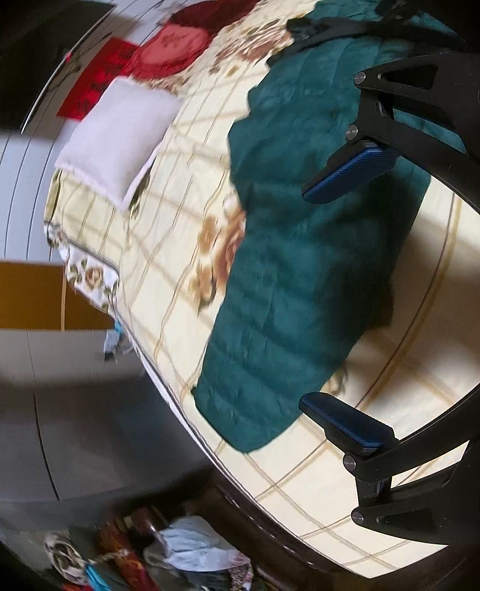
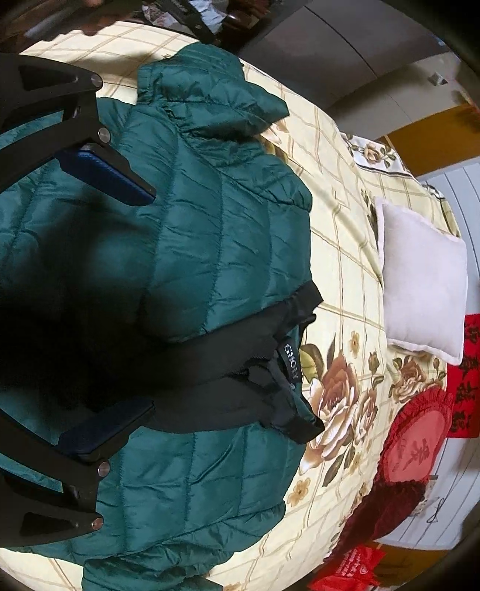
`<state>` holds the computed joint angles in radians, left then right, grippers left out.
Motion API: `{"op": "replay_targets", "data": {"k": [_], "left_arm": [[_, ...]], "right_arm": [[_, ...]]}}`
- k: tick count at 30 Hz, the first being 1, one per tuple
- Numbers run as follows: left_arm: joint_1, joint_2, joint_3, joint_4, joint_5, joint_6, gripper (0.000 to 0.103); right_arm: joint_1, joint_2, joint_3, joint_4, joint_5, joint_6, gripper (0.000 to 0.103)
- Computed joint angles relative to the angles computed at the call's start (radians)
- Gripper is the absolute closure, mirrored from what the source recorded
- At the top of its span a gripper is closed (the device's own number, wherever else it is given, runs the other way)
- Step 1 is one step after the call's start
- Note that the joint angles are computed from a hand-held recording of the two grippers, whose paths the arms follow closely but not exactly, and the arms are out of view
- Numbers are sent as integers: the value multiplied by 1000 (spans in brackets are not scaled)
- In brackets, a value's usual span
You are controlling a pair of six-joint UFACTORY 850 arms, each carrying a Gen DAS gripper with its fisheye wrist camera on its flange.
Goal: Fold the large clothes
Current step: 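Move the left tool toward the jacket's side edge and sleeve, then close the left tool on the jacket side edge and lift it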
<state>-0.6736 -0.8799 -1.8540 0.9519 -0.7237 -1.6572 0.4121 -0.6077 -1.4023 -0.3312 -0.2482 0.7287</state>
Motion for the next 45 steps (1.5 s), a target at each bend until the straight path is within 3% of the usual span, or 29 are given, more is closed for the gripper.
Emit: {"op": "replay_targets", "data": {"k": [8,13,16,23,29,31,35,38,40,43,45], "left_arm": [[83,30,86,10,-4,-134,1],[141,60,169,18,90,-286,1],[164,41,151,-25,98,-277,1],[184,-27,53,-111,48,-162,1],[193,-64,7,-136,54,-119,1],[201,-61,21,-144,106,-132,6],[205,-60,25,-97,125,-166,15],[210,-60,27,-67,143,-174,41],[220,-46,51,-55,200,-191,68],[236,-9,114,-6,317,-262,84],[237,14,147,42,360,-312,86]], "right_arm": [[7,24,27,78,16,-102,0],[4,36,45,167,29,-184,0],[2,40,54,248,29,-260,0],[13,51,68,205,9,-268,0],[13,74,91,238,21,-310,0],[12,77,94,227,19,-303,0],[5,76,102,288,21,-355,0],[-2,75,110,350,21,-396,0],[-7,74,115,398,16,-427,0],[-11,74,121,416,16,-437,0],[-10,79,127,390,18,-414,0]]}}
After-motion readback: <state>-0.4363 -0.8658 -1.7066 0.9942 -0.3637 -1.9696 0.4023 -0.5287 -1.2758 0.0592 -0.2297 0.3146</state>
